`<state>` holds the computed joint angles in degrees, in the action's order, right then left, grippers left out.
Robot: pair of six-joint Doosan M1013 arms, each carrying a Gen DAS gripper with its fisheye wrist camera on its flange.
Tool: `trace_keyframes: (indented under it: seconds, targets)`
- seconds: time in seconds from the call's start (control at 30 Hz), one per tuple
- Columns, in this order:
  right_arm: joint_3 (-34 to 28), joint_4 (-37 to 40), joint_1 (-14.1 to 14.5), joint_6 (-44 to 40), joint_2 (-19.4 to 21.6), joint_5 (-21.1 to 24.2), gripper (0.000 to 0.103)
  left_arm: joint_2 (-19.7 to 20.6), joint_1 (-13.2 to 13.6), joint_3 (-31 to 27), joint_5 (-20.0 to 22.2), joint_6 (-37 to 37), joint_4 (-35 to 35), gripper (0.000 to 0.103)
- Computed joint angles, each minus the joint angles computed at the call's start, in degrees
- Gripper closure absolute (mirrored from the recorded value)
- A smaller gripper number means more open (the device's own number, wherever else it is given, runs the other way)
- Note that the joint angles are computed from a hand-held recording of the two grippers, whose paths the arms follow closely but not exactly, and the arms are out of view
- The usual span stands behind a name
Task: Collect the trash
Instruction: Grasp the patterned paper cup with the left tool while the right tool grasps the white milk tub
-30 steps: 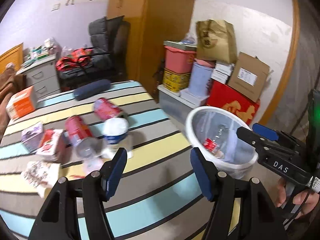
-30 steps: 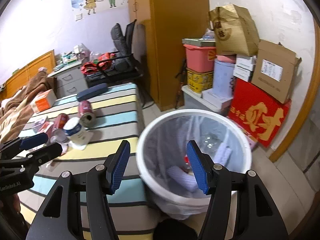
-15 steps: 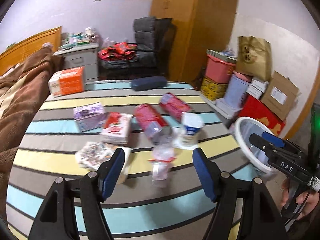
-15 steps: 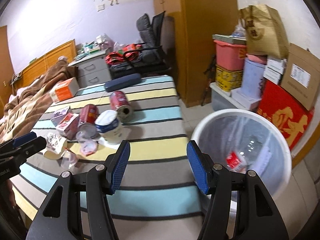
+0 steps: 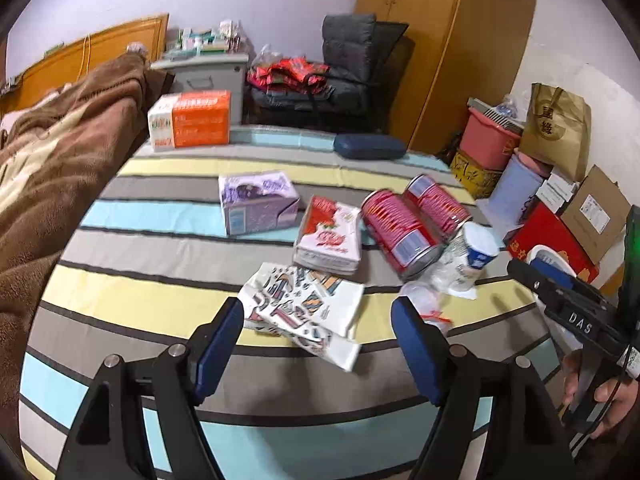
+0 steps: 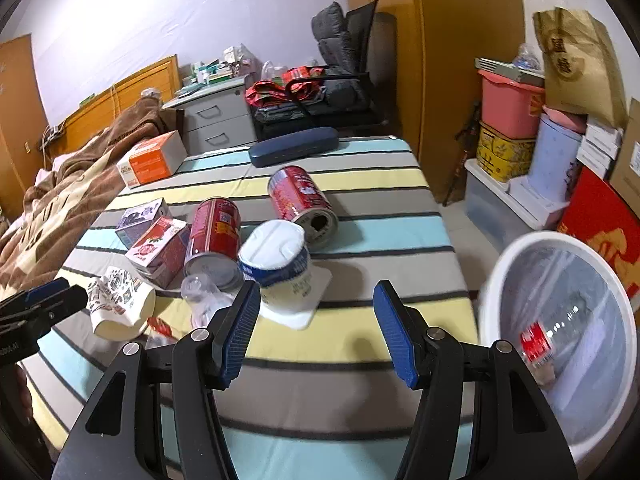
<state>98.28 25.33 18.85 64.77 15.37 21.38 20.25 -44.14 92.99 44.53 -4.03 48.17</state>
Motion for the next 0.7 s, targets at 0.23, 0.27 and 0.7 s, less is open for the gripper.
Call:
trace_keyframes:
  seconds: [0.23,0.27,0.7]
  targets:
    - [-2.21,3.46,0.02,-2.02,1.75,2.06,0.040,0.76,1.84,0.19,-3.01,1.10,-6.04,0.023]
    - [-2.60,2.79,0.15,-1.44,2.07,2.49,0.040,1.02,2.03,0.06,-3.22,1.35,-7.01,0.023]
    - [-3.94,8.13,0.45,-8.03,3.27,4.52,0.035,4.14,2.32,-3.67,2.12,7.16,-11.22,0.021]
